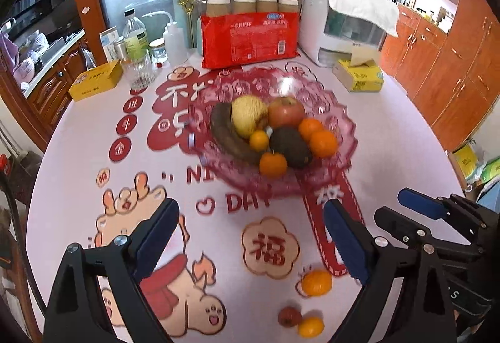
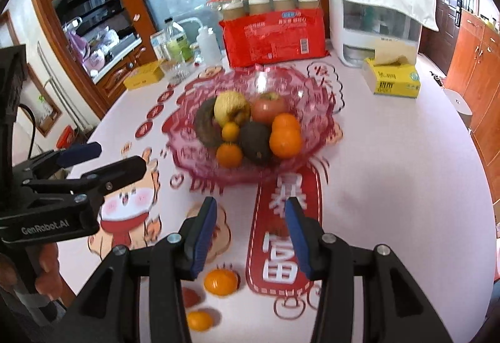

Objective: Organize fruits
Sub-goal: 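Move both tools back toward the brown plum and last mandarins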

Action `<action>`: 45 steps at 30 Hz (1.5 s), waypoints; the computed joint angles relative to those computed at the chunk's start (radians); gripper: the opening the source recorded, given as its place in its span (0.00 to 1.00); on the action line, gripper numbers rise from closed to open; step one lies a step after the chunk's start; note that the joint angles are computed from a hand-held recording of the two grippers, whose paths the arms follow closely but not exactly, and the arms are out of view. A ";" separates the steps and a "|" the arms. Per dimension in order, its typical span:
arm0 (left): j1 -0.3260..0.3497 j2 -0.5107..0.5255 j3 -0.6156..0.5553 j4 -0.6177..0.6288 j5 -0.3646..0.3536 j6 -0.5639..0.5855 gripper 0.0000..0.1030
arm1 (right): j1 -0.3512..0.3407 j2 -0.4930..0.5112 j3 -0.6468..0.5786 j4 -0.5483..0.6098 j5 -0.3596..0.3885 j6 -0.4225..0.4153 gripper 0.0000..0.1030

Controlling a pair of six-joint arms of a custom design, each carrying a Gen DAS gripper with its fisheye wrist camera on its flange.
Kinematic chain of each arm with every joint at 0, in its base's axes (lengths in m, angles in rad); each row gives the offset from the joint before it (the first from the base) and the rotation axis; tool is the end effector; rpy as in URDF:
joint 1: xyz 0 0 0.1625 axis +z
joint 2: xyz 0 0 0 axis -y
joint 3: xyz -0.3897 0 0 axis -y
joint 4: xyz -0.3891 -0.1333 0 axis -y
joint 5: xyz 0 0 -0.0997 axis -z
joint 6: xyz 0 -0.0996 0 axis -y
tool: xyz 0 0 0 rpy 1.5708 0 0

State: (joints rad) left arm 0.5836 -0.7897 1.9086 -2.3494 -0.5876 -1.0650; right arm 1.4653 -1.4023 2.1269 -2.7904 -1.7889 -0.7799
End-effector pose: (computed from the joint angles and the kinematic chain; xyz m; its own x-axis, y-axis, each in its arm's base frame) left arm -0.3147 -0.4669 0.0039 -0.7238 -0.1561 -0.6721 0.3167 0.7903 -0.5246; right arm 0.0595 -0.4997 0.2506 -0.7477 -0.4696 0.4694 -0.6092 0.7663 -0.2039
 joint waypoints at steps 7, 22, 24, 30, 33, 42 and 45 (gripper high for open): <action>-0.042 0.030 0.067 0.013 -0.068 -0.093 0.90 | -0.073 -0.057 0.095 0.009 -0.015 -0.065 0.45; -0.108 0.056 0.250 -0.104 -0.228 -0.210 0.80 | -0.163 -0.147 0.270 0.061 -0.030 -0.283 0.45; -0.106 0.058 0.263 -0.128 -0.239 -0.218 0.75 | -0.165 -0.142 0.280 0.059 -0.031 -0.294 0.45; -0.112 0.057 0.279 -0.153 -0.235 -0.229 0.73 | -0.160 -0.117 0.297 0.047 -0.045 -0.315 0.45; -0.112 0.053 0.286 -0.169 -0.232 -0.225 0.73 | -0.157 -0.095 0.306 0.025 -0.049 -0.328 0.45; -0.098 0.080 0.273 -0.219 -0.245 -0.174 0.72 | -0.177 -0.068 0.304 0.005 -0.021 -0.304 0.33; -0.091 0.094 0.264 -0.246 -0.248 -0.146 0.71 | -0.181 -0.073 0.311 -0.020 -0.024 -0.305 0.33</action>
